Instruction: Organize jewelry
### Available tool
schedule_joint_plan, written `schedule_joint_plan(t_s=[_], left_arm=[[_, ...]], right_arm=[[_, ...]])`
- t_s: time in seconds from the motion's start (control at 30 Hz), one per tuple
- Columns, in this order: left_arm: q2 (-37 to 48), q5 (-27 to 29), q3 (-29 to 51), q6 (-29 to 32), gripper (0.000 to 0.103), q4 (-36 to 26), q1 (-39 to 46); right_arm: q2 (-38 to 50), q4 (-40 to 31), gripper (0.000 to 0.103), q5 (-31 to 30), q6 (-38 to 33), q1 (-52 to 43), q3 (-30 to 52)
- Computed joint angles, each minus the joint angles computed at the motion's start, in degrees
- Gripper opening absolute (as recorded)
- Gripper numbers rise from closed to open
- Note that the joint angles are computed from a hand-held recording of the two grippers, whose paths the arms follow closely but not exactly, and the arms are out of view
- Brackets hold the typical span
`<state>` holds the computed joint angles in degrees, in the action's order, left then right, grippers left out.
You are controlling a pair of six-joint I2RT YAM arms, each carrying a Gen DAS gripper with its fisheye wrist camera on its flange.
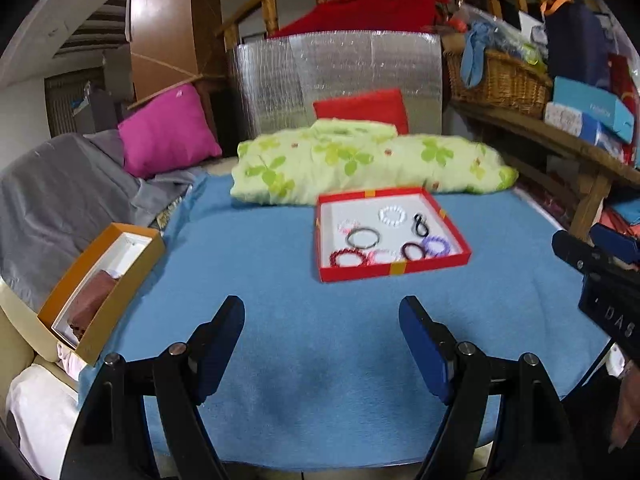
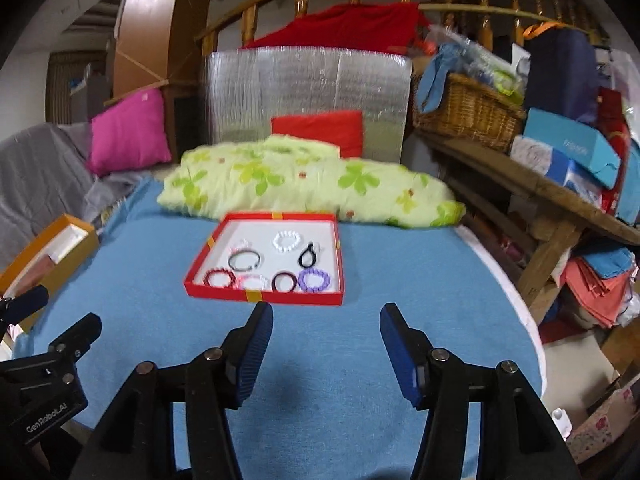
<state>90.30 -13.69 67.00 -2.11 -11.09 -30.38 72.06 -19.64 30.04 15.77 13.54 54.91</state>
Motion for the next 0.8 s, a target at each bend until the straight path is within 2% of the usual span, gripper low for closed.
schedule_joint_plan(t_s=[0.17, 0.47, 0.8], left_arm=[[-4.55, -1.43, -3.00, 0.63, 0.080, 0.71, -1.51], [-8.32, -2.35, -5.00, 0.21, 0.080, 0.32, -1.74], [-10.73, -3.22, -6.47, -0.06, 0.080, 0.45, -1.15]], right_arm=[[-4.58, -2.34, 0.062, 5.41, 0.62, 4.33, -1.22], [-9.32, -7.60, 0.062, 10.97, 3.64, 8.59, -1.75], [-10.21, -8.77, 0.064, 13.04, 5.80, 10.65, -1.48]])
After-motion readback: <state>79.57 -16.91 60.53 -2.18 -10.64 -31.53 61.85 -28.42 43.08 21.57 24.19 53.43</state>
